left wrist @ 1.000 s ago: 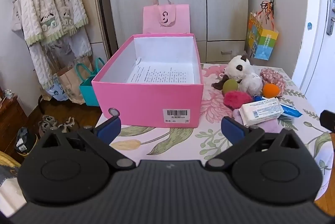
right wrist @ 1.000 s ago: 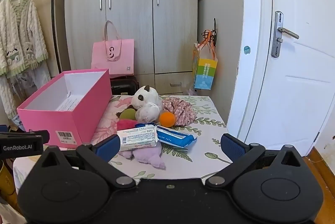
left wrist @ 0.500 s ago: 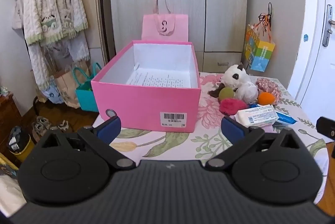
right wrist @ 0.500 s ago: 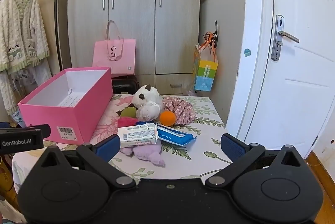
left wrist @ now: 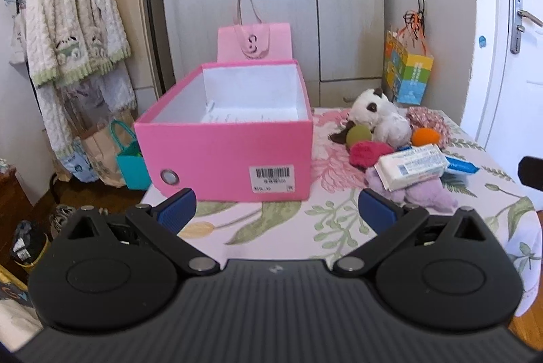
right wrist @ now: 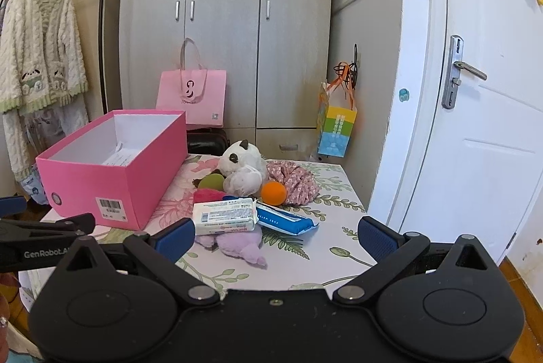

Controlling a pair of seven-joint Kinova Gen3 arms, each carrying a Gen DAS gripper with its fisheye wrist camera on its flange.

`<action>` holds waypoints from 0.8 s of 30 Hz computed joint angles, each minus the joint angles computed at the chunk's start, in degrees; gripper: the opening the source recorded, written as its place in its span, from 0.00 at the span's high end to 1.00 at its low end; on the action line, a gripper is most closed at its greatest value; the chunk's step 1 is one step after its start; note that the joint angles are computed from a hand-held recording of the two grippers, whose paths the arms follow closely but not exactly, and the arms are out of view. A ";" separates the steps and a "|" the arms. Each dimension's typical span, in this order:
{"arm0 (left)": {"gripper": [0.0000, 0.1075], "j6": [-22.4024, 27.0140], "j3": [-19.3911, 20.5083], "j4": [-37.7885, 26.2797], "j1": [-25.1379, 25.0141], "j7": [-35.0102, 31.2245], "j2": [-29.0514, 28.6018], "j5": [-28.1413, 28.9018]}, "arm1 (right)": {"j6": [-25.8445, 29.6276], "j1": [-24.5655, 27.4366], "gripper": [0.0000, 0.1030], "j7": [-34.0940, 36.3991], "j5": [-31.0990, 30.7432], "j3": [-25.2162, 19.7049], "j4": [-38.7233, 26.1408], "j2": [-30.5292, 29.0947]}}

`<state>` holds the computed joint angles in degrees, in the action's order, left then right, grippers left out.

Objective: Organize soft objects
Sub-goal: 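Move the left tool toward the white soap bar on the table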

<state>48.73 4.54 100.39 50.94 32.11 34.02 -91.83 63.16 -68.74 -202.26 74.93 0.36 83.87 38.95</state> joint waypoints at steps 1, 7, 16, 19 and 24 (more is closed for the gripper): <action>0.04 -0.26 0.03 0.44 -0.01 0.55 -0.03 -0.33 | -0.03 0.02 0.00 0.25 -0.03 -0.05 -0.07 0.08; 0.04 -0.40 0.26 0.76 -0.13 0.71 0.22 -0.42 | -0.67 -0.04 0.00 0.67 0.39 -0.06 0.28 0.40; 0.04 -0.40 0.43 1.13 -0.31 1.67 0.17 -1.13 | -0.47 -0.35 0.00 0.47 0.81 -0.28 0.93 0.16; 0.04 1.65 0.16 0.68 0.54 2.12 0.99 -1.40 | -0.62 -0.26 0.00 0.52 0.96 -0.35 1.03 0.02; 0.04 0.81 0.61 0.89 0.01 2.09 0.75 -1.91 | -0.55 -0.18 0.00 0.77 1.01 -0.46 1.10 0.02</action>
